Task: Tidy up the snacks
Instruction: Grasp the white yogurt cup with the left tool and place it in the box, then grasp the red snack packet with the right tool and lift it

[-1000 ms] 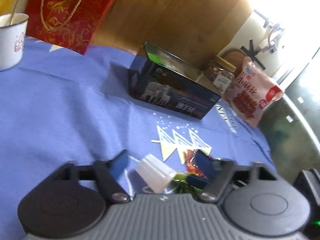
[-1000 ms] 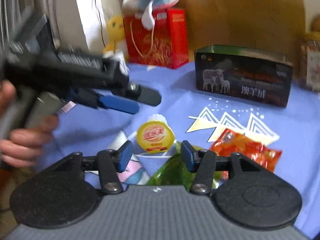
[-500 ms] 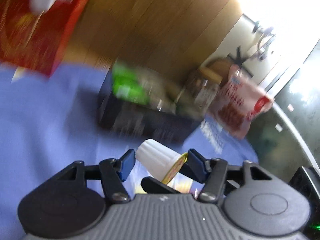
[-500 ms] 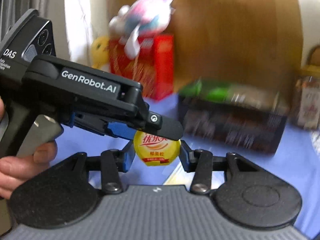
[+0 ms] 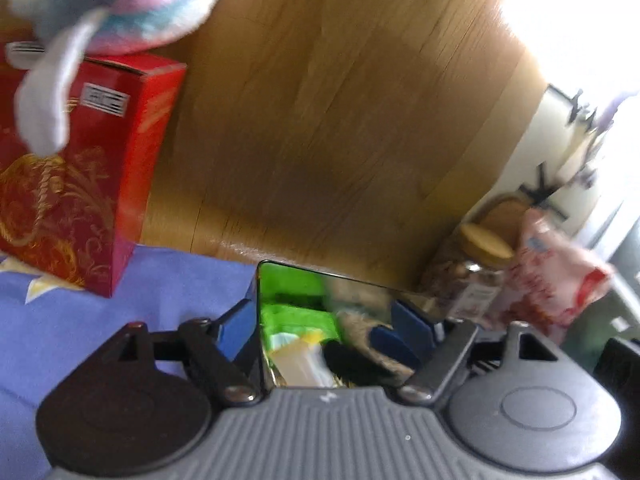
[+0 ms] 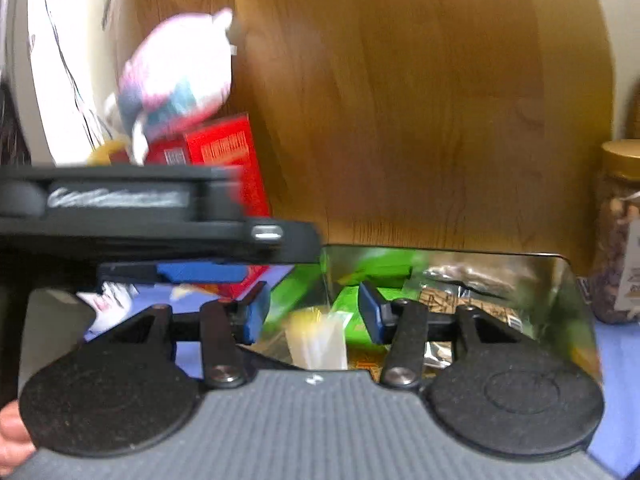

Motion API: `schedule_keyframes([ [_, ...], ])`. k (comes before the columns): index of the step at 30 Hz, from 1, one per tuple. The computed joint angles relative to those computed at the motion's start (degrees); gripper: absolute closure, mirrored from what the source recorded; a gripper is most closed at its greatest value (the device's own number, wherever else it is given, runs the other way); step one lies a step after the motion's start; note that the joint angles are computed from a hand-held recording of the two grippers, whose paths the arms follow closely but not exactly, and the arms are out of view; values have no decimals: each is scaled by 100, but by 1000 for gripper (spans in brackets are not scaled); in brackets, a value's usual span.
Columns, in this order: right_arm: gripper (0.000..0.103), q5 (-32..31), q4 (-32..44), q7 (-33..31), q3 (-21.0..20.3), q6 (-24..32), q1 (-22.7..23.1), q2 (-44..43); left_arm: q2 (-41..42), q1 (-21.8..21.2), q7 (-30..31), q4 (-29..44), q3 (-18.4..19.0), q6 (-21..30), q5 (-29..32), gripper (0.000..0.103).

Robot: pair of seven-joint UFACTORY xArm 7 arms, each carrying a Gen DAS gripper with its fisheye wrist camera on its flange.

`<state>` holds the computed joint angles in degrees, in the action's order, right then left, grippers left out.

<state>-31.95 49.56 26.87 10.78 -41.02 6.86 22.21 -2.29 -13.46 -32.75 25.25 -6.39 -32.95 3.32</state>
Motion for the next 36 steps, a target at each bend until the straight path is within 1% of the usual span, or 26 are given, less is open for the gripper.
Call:
schedule_keyframes([
  [2, 51, -511, -475, 599, 28, -394, -423, -310, -345, -28, -49, -465, -10, -209, -15, 26],
  [3, 51, -814, -714, 927, -25, -575, -610, -454, -513, -59, -199, -717, 40, -326, 166, 26],
  [4, 51, -1085, -1057, 1224, -133, -776, -780, -644, -627, -90, -372, -892, 132, -393, 442, 26],
  [6, 51, -1394, -1699, 1571, -406, -1158, -990, -851, -746, -191, -667, -1149, 235, -392, 949, 28],
  [8, 53, -1863, -2233, 1878, -707, -1504, -1254, -889, -614, -312, -1042, -1254, 369, -477, 1572, 29],
  [9, 54, -2037, -2474, 1957, -836, -1598, -1360, -922, -468, -354, -1381, -1237, 482, -511, 2091, 31],
  [10, 56, -2163, -2693, 1966, -946, -1641, -1440, -937, -304, -347, -1658, -1183, 515, -529, 2470, 32],
  [11, 58, -2246, -2798, 1994, -995, -1601, -1471, -941, -148, -317, -1931, -1112, 499, -525, 2791, 33],
  [12, 62, -2375, -2969, 1969, -1071, -1639, -1542, -968, 11, -259, -2119, -1050, 460, -556, 3022, 35],
  [14, 63, -2475, -3096, 2001, -1088, -1587, -1561, -974, 277, -150, -2327, -965, 314, -638, 3268, 37],
  [16, 63, -2437, -3237, 1900, -1098, -1511, -1549, -955, 460, -88, -2417, -909, 120, -656, 3267, 37],
  [17, 63, -2403, -3226, 1922, -1064, -1521, -1535, -859, 564, -70, -2369, -886, 44, -689, 3201, 37],
  [18, 65, -2397, -3233, 1916, -1042, -1711, -1564, -709, 649, -87, -2319, -861, -48, -686, 3082, 37],
  [19, 71, -2575, -3101, 2097, -983, -1758, -1581, -571, 684, 0, -2285, -833, -184, -662, 2987, 37],
  [20, 75, -2683, -2954, 2233, -915, -1759, -1555, -446, 677, -154, -2081, -892, -184, -707, 2652, 37],
  [21, 84, -2590, -2901, 2174, -858, -1772, -1482, -331, 637, -201, -1991, -880, -253, -607, 2464, 37],
  [22, 89, -2577, -2778, 2241, -798, -1791, -1448, -165, 615, -190, -2060, -843, -277, -529, 2496, 37],
  [23, 89, -2600, -2668, 2437, -747, -1934, -1491, 21, 498, -173, -2097, -912, -278, -473, 2483, 35],
  [24, 91, -2717, -2533, 2753, -713, -2019, -1562, 171, 422, -151, -2171, -937, -259, -406, 2521, 35],
  [25, 92, -2874, -2375, 3152, -685, -2185, -1674, 378, 380, -95, -2310, -976, -207, -428, 2682, 35],
  [26, 93, -3073, -2197, 3614, -662, -2431, -1816, 649, 387, -32, -2517, -981, -151, -492, 2879, 35],
  [28, 94, -3355, -1878, 4463, -643, -2946, -2040, 1170, 489, 140, -2884, -987, -31, -820, 3325, 35],
  [29, 94, -3351, -1810, 4698, -664, -3116, -2073, 1294, 518, 183, -2935, -1005, -21, -942, 3359, 35],
  [31, 94, -3357, -1691, 4951, -727, -3354, -2070, 1423, 544, 261, -2996, -1023, -3, -1137, 3398, 35],
  [33, 94, -3417, -1553, 5261, -770, -3524, -2052, 1495, 594, 287, -3025, -992, -23, -1249, 3385, 32],
  [36, 94, -3525, -1366, 5579, -823, -3879, -2028, 1618, 788, 356, -3195, -862, -52, -1451, 3617, 32],
])
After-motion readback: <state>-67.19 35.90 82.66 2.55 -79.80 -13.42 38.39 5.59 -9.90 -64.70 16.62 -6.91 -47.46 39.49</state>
